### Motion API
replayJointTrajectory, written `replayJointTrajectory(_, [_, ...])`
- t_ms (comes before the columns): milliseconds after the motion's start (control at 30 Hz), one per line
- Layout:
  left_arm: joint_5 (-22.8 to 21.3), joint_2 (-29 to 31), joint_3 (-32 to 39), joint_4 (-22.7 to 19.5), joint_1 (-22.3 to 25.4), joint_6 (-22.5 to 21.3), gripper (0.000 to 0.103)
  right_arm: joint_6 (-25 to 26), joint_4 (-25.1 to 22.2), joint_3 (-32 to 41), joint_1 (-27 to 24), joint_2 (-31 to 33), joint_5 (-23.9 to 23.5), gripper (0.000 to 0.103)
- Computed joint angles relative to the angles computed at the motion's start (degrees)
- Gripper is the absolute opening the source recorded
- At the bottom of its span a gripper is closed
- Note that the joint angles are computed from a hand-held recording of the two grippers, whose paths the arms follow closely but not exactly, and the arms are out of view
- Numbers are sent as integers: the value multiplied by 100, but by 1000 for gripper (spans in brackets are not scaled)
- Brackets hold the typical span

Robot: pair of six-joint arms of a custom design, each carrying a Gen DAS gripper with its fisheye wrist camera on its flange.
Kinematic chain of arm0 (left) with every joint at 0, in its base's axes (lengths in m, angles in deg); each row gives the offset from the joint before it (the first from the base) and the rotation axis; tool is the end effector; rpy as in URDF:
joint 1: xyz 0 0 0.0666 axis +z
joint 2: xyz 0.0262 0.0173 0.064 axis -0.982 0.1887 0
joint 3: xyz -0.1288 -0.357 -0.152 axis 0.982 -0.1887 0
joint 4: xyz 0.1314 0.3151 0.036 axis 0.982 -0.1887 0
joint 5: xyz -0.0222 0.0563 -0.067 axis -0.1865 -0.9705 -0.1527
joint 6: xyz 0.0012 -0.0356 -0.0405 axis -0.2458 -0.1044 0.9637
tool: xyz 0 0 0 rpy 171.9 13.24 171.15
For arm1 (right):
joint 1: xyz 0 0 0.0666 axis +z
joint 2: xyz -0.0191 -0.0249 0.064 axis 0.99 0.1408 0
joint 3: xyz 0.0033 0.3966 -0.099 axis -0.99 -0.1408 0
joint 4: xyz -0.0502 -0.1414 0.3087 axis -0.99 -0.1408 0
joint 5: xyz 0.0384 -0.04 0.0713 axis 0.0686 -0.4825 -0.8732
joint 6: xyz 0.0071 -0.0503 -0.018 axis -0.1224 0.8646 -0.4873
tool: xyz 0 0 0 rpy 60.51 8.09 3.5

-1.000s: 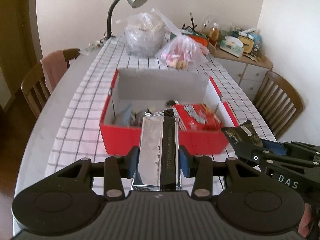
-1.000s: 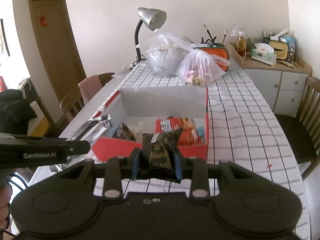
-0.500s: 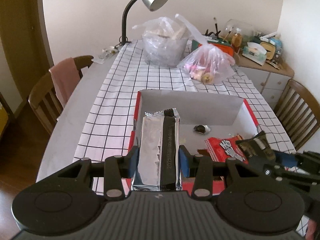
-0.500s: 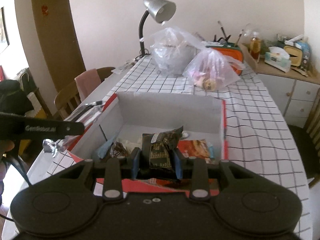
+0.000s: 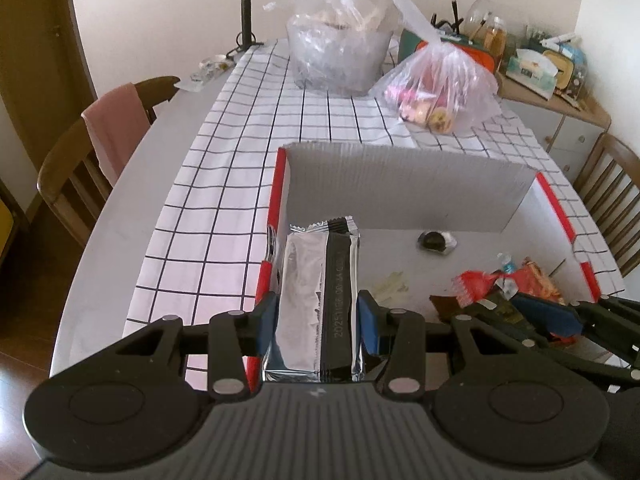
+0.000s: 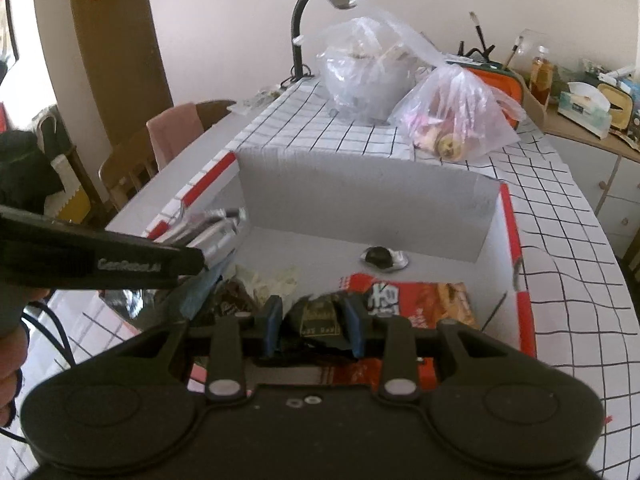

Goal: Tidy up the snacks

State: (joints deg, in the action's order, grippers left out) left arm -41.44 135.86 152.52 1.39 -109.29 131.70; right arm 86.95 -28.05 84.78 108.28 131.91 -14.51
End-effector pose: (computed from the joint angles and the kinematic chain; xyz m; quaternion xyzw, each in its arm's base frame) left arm 0.4772 -0.2582 0.5370 -0.1839 0.9262 0.0516 0.3251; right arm 0.5358 0.2750 0.5230 -0.3036 0.8695 0.1800 0.3454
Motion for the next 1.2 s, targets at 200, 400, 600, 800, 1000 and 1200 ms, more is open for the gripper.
replayJointTrajectory(200, [67,-35,-223,228,16,-202,41,-21,-13,-68,36,9,53,34])
replayJointTrajectory(400, [96,-62,-386,335,-45,-258,42,-91,8,-167,-6,-59,-2,39])
replayJointTrajectory(600, [174,-184,-567,476,-107,-214,53,-196,195,-497,-85,-319,-39,49])
replayJointTrajectory(800, [44,-388,-746,656,-240,-87,63,-283,433,-820,-185,-637,-119,67])
replayJointTrajectory(1000, [-208,-538,-746,702,-432,-12,71,-360,658,-1117,-283,-972,-218,83])
replayJointTrajectory(1200, [-470,-683,-760,755,-675,12,80,-438,839,-1405,-423,-1303,-437,92])
